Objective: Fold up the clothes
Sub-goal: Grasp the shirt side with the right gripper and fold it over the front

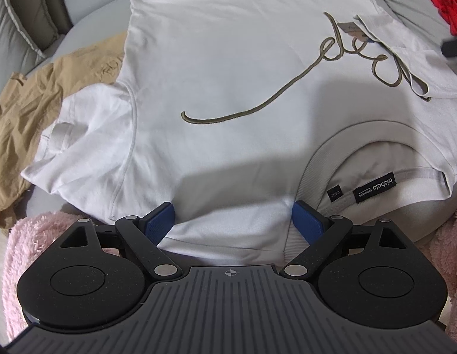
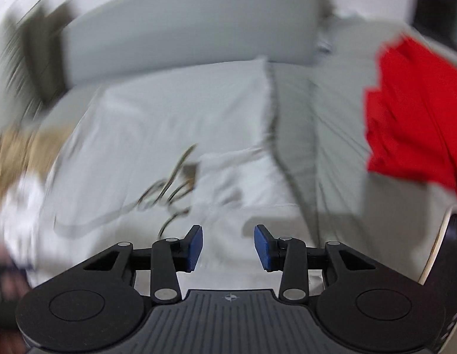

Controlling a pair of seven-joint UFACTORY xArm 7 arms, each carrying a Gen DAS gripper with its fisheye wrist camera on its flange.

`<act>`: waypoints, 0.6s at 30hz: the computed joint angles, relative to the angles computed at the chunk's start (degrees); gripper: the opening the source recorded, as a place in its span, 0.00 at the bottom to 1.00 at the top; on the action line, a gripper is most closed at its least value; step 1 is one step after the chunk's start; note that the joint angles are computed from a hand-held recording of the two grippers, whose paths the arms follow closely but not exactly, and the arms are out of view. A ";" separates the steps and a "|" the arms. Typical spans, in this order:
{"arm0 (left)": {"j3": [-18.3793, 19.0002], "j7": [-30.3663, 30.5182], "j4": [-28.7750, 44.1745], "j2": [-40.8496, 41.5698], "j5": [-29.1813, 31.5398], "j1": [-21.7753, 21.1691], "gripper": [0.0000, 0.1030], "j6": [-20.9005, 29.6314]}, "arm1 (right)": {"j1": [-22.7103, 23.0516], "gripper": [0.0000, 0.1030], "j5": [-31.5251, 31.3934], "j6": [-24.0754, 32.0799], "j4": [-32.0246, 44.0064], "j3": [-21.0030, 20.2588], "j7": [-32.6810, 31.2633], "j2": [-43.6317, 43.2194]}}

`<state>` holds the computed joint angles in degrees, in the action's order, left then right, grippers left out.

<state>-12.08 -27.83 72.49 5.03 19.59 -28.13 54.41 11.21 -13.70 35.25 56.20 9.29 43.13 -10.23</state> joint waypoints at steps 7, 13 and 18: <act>0.03 0.07 -0.10 -0.10 -0.13 0.02 0.89 0.00 | 0.03 0.41 3.64 5.29 -0.84 -1.24 3.73 2.72; 0.00 -0.05 -0.24 -0.13 0.09 0.03 0.89 -0.26 | 1.18 0.41 2.90 8.60 -1.18 -0.16 1.16 -0.52; -0.01 -0.25 -0.62 -0.37 -0.05 0.12 0.89 -0.64 | 1.40 0.41 -1.50 4.95 0.67 1.09 1.15 0.68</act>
<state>-12.09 -28.08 71.87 4.66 19.54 -28.02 53.77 12.62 -15.20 40.21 56.87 10.37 44.28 -9.56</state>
